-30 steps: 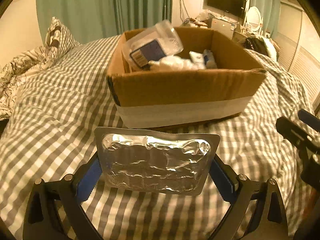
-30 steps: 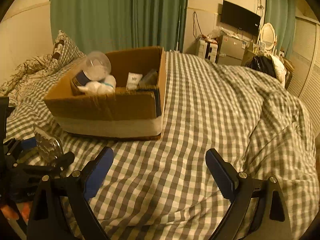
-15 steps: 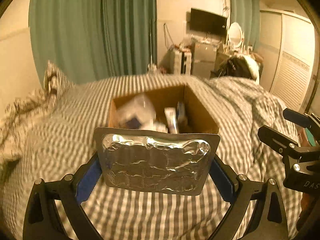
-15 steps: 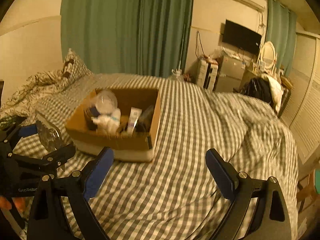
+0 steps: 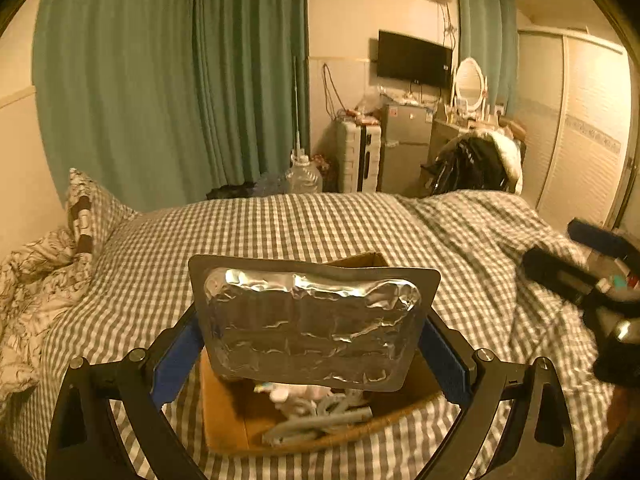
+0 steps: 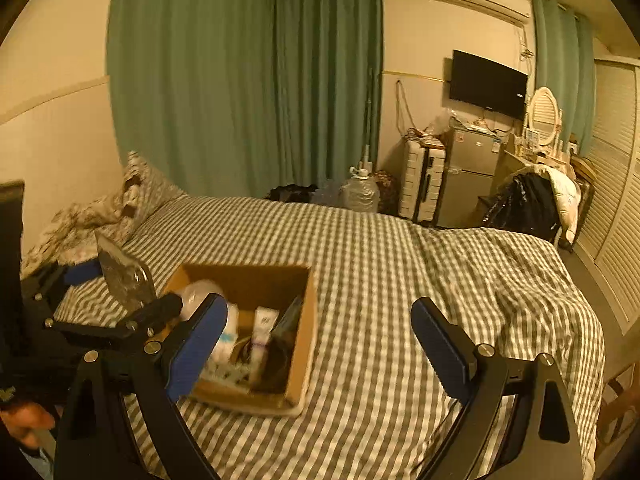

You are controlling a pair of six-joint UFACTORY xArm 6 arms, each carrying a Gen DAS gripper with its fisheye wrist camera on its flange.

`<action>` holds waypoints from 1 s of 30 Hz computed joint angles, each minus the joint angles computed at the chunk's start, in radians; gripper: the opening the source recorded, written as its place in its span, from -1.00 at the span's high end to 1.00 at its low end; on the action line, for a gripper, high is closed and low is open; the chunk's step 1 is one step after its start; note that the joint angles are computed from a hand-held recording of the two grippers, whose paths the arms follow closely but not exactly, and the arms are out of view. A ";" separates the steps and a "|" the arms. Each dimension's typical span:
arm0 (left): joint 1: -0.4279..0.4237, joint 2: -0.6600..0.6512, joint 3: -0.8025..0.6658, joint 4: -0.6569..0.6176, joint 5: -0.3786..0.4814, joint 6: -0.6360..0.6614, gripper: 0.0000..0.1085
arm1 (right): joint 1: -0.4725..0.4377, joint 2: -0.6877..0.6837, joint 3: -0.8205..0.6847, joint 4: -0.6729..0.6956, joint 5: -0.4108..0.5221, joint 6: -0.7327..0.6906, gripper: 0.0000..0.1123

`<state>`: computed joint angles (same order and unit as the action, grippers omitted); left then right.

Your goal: Organize objects

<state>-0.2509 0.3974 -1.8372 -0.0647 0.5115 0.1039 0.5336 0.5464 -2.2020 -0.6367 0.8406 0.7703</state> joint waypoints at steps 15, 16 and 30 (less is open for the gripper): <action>0.004 0.320 -0.365 -0.069 0.159 0.028 -0.90 | -0.067 0.195 -0.174 0.119 -0.002 -0.063 -0.67; 0.009 0.327 -0.378 -0.081 0.168 0.026 -0.90 | -0.069 0.186 -0.156 0.121 -0.010 -0.060 -0.67; 0.037 0.090 -0.180 -0.065 0.071 -0.024 -0.90 | -0.011 0.002 -0.016 -0.014 0.005 0.026 -0.67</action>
